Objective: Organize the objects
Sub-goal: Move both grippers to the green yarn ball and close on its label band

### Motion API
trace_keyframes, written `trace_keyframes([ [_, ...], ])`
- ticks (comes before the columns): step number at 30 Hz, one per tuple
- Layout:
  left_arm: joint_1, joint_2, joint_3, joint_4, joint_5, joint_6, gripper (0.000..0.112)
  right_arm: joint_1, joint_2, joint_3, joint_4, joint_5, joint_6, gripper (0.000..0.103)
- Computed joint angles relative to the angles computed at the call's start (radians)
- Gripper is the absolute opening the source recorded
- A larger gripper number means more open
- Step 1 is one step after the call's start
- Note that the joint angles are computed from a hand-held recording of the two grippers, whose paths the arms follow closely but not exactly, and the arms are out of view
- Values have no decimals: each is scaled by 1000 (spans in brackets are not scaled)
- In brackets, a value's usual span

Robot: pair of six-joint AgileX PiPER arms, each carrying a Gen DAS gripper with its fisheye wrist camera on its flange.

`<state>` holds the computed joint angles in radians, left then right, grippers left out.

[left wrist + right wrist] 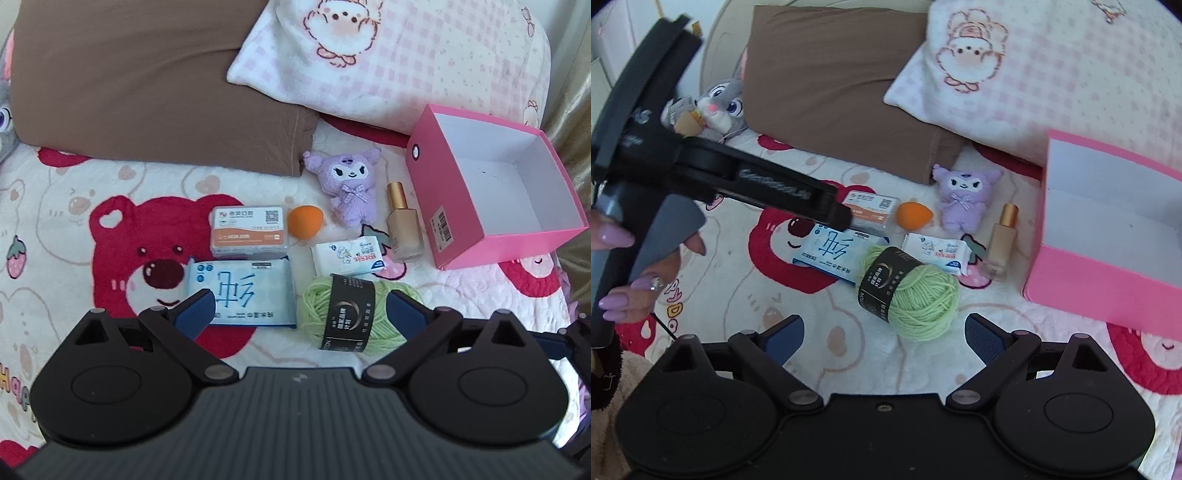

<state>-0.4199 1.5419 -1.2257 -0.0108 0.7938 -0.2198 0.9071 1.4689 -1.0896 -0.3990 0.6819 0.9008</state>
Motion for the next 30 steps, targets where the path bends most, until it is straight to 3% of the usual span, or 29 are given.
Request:
trace_keyframes([
  [4,50,29,78,-155,-106,112,99,-45,36,31,82,-134,-78,96],
  [6,53,35,121,-160,-155,122,96,-75,53,31,150,-161,-126,96],
  [9,70,55,153,-192,-200,177,96,-86,75,28,113,-177,-98,96],
  [14,157,98,220,-555,-285,520,94,-107,117,59,58,-234,-32,96],
  [17,183,121,250,-754,-297,740,93,-94,148,107,-102,-287,163,96],
  [20,179,137,275,-833,-328,836,93,-66,173,141,-310,-292,398,96],
  [24,169,162,296,-938,-376,984,92,-58,203,156,-434,-304,487,96],
  [27,193,183,298,-1073,-345,1119,86,-51,232,153,-513,-302,545,96],
  [28,203,187,299,-1117,-324,1164,71,-52,241,152,-521,-306,556,96],
  [29,218,190,302,-1171,-296,1217,50,-54,250,152,-529,-314,575,96],
  [30,230,193,301,-1203,-268,1238,49,-57,258,157,-550,-327,612,96],
])
